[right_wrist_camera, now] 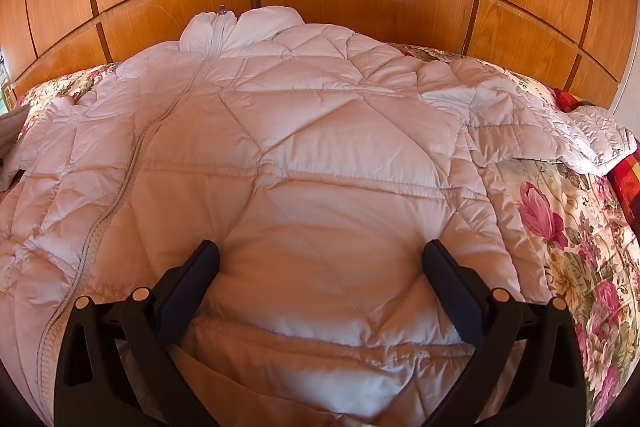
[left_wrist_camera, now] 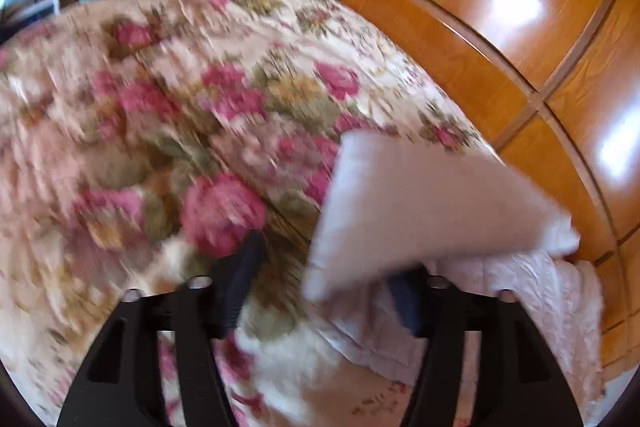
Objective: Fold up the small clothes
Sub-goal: 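Move the left tool to the jacket sleeve and grasp its cuff, then lift the sleeve with the left tool and lay it across the jacket body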
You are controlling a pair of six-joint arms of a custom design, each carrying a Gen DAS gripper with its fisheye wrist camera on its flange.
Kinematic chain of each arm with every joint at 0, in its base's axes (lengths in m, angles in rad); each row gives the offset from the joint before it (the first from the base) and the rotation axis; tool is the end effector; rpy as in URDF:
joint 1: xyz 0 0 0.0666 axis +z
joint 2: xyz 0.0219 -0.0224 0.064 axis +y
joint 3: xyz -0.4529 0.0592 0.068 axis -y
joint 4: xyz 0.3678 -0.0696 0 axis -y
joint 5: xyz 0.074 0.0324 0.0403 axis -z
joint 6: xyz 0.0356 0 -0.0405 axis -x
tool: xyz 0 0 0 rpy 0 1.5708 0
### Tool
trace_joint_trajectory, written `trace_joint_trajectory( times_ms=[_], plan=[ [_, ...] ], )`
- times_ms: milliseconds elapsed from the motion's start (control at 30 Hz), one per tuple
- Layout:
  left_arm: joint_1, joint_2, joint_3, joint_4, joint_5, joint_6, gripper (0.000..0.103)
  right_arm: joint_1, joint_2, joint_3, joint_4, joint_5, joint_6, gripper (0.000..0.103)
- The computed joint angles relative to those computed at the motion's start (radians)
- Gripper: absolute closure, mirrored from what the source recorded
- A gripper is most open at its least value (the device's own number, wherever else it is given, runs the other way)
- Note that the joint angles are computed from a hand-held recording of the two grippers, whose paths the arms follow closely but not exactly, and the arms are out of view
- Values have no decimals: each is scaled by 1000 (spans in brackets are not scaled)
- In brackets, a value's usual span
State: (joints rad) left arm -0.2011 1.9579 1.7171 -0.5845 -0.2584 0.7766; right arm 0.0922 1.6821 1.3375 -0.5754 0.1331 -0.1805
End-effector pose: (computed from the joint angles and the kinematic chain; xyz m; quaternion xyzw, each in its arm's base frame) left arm 0.6743 -0.1286 0.3568 -0.3071 0.8723 -0.0637 0.3752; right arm 0.5501 0.0457 0.3618 0.0630 0.9436 -0.0191 0.3246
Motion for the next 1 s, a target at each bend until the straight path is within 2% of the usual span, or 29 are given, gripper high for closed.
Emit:
trace_joint_trajectory(
  times_ms=[67,200,233,267,333,367,500,633,733,833,1000],
  plan=[
    [5,0,13,-25,-47,3,32,0,0,0,0,0,1,2],
    [34,-18,-4,-17,-50,23,33,0,0,1,-1,0,0,2],
    [39,-24,-13,0,-44,22,50,0,0,1,-1,0,0,2],
    [44,-29,-23,18,-25,14,79,0,0,0,-1,-1,0,2],
    [49,-24,-9,-14,-7,-3,93,0,2,0,-1,0,1,2],
    [51,-27,-15,-2,8,-9,98,0,3,1,-1,0,2,2],
    [38,-42,-16,10,-9,-50,100,1,3,1,-2,0,1,2],
    [10,-69,-12,45,-53,-31,100,1,3,2,-3,1,1,2],
    [-27,-91,2,105,-50,-61,100,1,3,3,-5,3,2,2],
    [-85,-98,40,176,-6,-124,100,3,3,4,-9,13,5,2],
    [-182,-64,149,184,81,-217,100,5,5,8,-16,23,8,2]
  ],
)
